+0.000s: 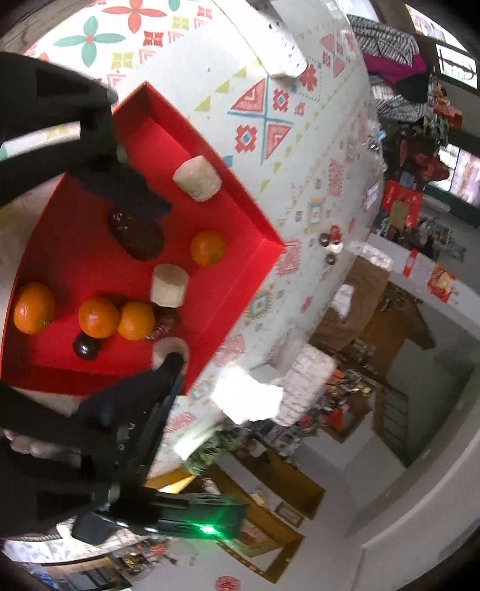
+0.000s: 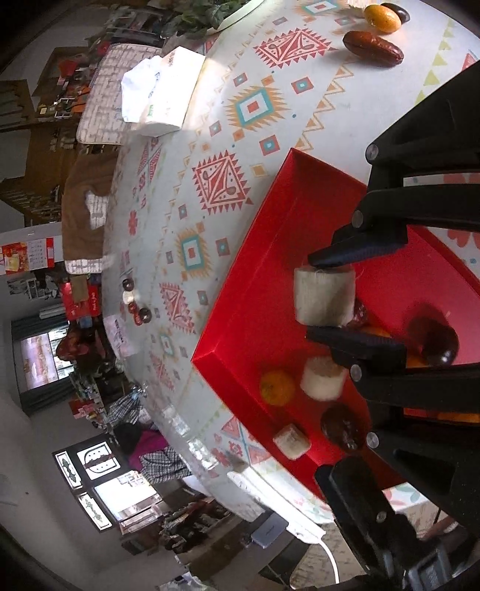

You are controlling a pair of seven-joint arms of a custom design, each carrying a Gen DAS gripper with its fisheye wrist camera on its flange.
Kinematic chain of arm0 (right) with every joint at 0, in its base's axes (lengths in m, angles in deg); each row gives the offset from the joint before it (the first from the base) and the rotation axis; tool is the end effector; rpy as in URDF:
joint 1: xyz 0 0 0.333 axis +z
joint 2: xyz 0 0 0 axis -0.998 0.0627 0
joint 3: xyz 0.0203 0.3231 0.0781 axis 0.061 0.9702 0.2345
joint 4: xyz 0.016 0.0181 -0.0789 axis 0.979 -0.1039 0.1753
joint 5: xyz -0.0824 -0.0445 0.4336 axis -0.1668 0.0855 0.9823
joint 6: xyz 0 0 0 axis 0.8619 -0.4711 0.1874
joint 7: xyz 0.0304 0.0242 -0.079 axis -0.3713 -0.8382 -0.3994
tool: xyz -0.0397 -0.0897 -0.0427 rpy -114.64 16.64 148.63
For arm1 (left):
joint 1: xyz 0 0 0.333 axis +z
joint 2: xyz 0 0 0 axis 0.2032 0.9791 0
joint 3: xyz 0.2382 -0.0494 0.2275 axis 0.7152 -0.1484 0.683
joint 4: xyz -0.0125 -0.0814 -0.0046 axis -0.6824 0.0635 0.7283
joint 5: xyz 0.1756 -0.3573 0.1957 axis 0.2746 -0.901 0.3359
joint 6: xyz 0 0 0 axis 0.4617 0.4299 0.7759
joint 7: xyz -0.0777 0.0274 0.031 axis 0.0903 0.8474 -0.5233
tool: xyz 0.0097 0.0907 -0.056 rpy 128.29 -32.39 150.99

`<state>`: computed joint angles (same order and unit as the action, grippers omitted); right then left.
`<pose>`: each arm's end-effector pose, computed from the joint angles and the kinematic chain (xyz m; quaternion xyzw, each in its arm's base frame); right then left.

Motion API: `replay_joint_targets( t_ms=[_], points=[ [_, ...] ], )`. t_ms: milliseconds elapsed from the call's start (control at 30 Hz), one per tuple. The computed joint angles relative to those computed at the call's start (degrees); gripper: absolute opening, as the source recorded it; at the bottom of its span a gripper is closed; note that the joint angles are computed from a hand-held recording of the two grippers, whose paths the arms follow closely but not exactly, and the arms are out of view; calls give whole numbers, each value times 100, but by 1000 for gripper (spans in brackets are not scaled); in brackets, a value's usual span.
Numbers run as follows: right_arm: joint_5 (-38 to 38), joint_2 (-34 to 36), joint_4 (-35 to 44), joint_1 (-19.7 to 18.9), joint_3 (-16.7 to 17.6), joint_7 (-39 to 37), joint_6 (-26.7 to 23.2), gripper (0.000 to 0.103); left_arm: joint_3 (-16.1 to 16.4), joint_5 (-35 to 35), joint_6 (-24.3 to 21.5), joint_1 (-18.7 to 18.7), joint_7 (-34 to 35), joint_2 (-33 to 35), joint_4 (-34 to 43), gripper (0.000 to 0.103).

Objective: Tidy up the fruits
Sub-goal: 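Carry both yam chunks over the red tray and open both tools, then move both open tools back to the fruit row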

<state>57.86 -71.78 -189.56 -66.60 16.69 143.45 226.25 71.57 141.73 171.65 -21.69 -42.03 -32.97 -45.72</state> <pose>0.5994 0.2624 0.4612 -0.7909 0.4896 -0.0924 0.3553 0.4812 -0.5286 0.4742 -0.7352 0.4948 -0.4323 0.1664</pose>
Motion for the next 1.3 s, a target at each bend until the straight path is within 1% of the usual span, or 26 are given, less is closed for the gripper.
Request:
replay_joint_targets(
  t_ms=[33, 133, 233, 300, 333, 400, 433, 500, 567, 600, 667, 733, 800, 833, 933, 1033, 1100, 1167, 1233, 1300],
  points=[
    [59, -65, -59, -5, 7, -49, 30, 37, 14, 109, -54, -39, -125, -42, -16, 91],
    [355, -260, -227, -36, 6, -261, 59, 37, 31, 559, 173, -57, -626, -135, -83, 91],
    [601, -481, -440, -56, -32, -430, 126, 37, -36, 548, 238, -46, -669, -117, -36, 91],
    [773, -645, -596, -77, -77, -538, 144, 37, -52, 654, 214, -99, -817, -103, 10, 91],
    [856, -723, -674, -87, -103, -591, 158, 37, -73, 615, 219, -106, -765, -93, 37, 91],
    [1025, -905, -869, -121, -174, -708, 198, 37, -154, 295, 71, -136, -256, -23, 180, 91],
    [1099, -994, -960, -139, -213, -759, 208, 37, -159, 269, -22, -186, -124, 1, 244, 91],
    [1262, -1207, -1183, -203, -324, -876, 243, 37, -155, 319, -191, -306, -20, 38, 372, 91],
    [1334, -1418, -1408, -296, -436, -955, 302, 37, -143, 421, -176, -383, 66, 84, 490, 92],
    [1310, -1538, -1542, -374, -497, -953, 352, 37, -140, 420, -161, -408, 140, 119, 552, 93],
    [1202, -1730, -1756, -541, -593, -896, 441, 37, -123, 412, 7, -438, 239, 235, 691, 95],
    [894, -1870, -1943, -806, -636, -636, 570, 37, -140, 104, 147, -451, 542, 455, 916, 95],
    [601, -1941, -2062, -1085, -691, -357, 638, 37, -103, -124, 467, -475, 744, 676, 1112, 95],
    [445, -1961, -2108, -1235, -708, -187, 655, 37, -99, -306, 535, -500, 951, 816, 1255, 95],
    [214, -1962, -2164, -1506, -810, 126, 650, 38, -86, -766, 467, -638, 1626, 1166, 1677, 95],
    [326, -1844, -2074, -1538, -958, 156, 524, 38, -41, -1105, 421, -796, 2155, 1451, 2040, 95],
    [575, -1711, -1946, -1459, -1058, 2, 396, 38, 14, -1287, 370, -910, 2466, 1620, 2275, 95],
    [779, -1571, -1824, -1396, -1066, -154, 317, 38, 87, -1445, 294, -1026, 2746, 1756, 2477, 95],
    [977, -1389, -1657, -1328, -1042, -331, 242, 38, 190, -1546, 222, -1154, 2986, 1883, 2672, 92],
    [1093, -1200, -1489, -1293, -982, -431, 189, 38, 235, -1657, 156, -1233, 3301, 1992, 2850, 73]
  ],
)
